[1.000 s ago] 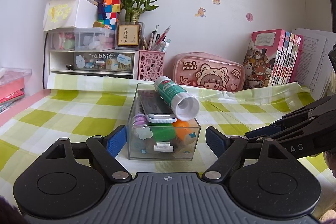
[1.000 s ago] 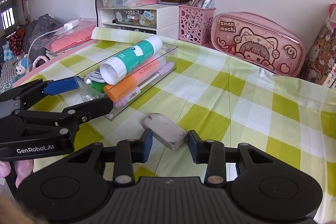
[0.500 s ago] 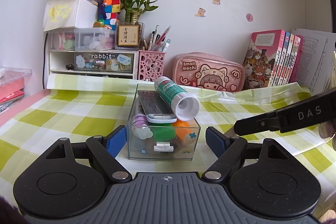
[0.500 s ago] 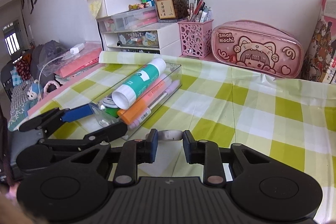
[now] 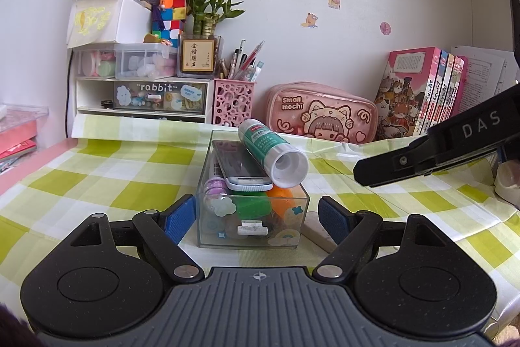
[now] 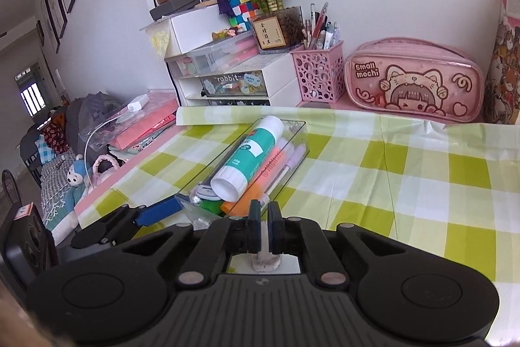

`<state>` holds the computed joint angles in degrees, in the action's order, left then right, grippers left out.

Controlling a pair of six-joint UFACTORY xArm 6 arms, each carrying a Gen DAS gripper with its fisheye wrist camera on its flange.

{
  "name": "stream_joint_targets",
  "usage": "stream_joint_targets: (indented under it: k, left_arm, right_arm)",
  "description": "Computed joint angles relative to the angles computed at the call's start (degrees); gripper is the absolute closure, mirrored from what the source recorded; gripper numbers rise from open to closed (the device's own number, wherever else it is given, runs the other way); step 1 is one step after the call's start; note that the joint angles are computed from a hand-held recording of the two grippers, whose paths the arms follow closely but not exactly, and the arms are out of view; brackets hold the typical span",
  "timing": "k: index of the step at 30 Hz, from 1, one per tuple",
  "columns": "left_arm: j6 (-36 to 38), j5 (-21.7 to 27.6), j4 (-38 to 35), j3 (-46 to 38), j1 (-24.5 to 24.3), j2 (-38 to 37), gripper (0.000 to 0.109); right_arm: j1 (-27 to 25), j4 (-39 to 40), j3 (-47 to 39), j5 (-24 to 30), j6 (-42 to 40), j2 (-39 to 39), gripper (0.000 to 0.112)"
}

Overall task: Organize stationery
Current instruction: 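Move the right gripper to the white eraser on the cloth, then lower the right gripper onto the white eraser and grasp it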

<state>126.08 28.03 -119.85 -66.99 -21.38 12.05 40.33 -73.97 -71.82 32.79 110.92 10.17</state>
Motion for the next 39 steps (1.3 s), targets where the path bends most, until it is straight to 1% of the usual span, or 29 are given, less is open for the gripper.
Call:
stream_joint_targets:
  k: [2,3,4,6,7,9,12,16,18,21,23,30,31,34,36,39]
  left_arm:
    - [-0.32,-0.20,0.12,-0.12,-0.07,0.04,0.030]
    - [-0.49,-0.58,-0.08,-0.30,-0.15,0.15,0.033]
    - [-1.40,-1.08,-0.02,-0.60,-0.21,0.33,0.034]
    - [-3.41,-0.78,1.42,-0.79,-0.03,0.46,0.034]
    - [-3.29,-0.73,1.36,-0.67,0.02,0.37,0.034]
    - [-3.05,-0.84,1.25,-0.68,-0.03,0.35,0.034]
    - [-3.11,-0.67,1.17,-0.72,0.12,0.41,0.034]
    - [-3.27,-0.66,0.45,-0.92,0.43,0.60,0.034]
    - [-2.89,-0.59,-0.08,-0.90,0.51,0.60,0.034]
    - [-2.63,-0.48,-0.27,-0.84,0.56,0.58,0.034]
    - [-2.75,-0.44,-0.17,-0.81,0.56,0.57,0.034]
    - [-2.72,-0.34,-0.26,-0.74,0.60,0.52,0.034]
    - [-2.72,-0.34,-0.26,-0.74,0.60,0.52,0.034]
    - [-2.72,-0.34,-0.26,-0.74,0.60,0.52,0.034]
    - [-2.72,-0.34,-0.26,-0.74,0.60,0.52,0.034]
    - [-2.72,-0.34,-0.26,-0.74,0.60,0.52,0.034]
  right_arm:
    - [-0.47,2.00,-0.15,-0.43,-0.98,0.66,0.097]
    - [-0.78,3.14,-0.02,-0.73,-1.61,0.85,0.096]
    - [-0.97,3.84,0.18,-1.05,-2.15,0.93,0.093]
    - [-1.38,4.22,1.12,-2.54,-3.17,0.63,0.084]
    - [-1.49,4.05,1.58,-3.11,-3.48,0.44,0.077]
    - [-1.43,5.54,2.17,-3.33,-6.13,0.18,0.069]
    - [-0.52,8.62,2.04,-1.97,-12.89,0.30,0.068]
    - [0.22,12.20,1.22,-2.94,-21.88,1.69,0.068]
    - [1.11,15.17,-0.22,-0.82,-26.83,3.05,0.068]
    - [2.25,15.57,-2.20,2.07,-29.65,4.39,0.068]
    - [2.18,15.21,-2.80,2.15,-29.44,4.93,0.068]
    - [1.68,10.79,-2.90,3.36,-23.27,5.37,0.069]
    - [1.56,10.18,-2.42,3.34,-22.11,5.04,0.071]
    - [1.03,8.12,-0.51,3.56,-17.27,3.57,0.082]
    - [0.68,6.85,0.82,4.31,-12.97,2.44,0.082]
    - [0.48,6.65,2.04,5.07,-10.78,1.36,0.082]
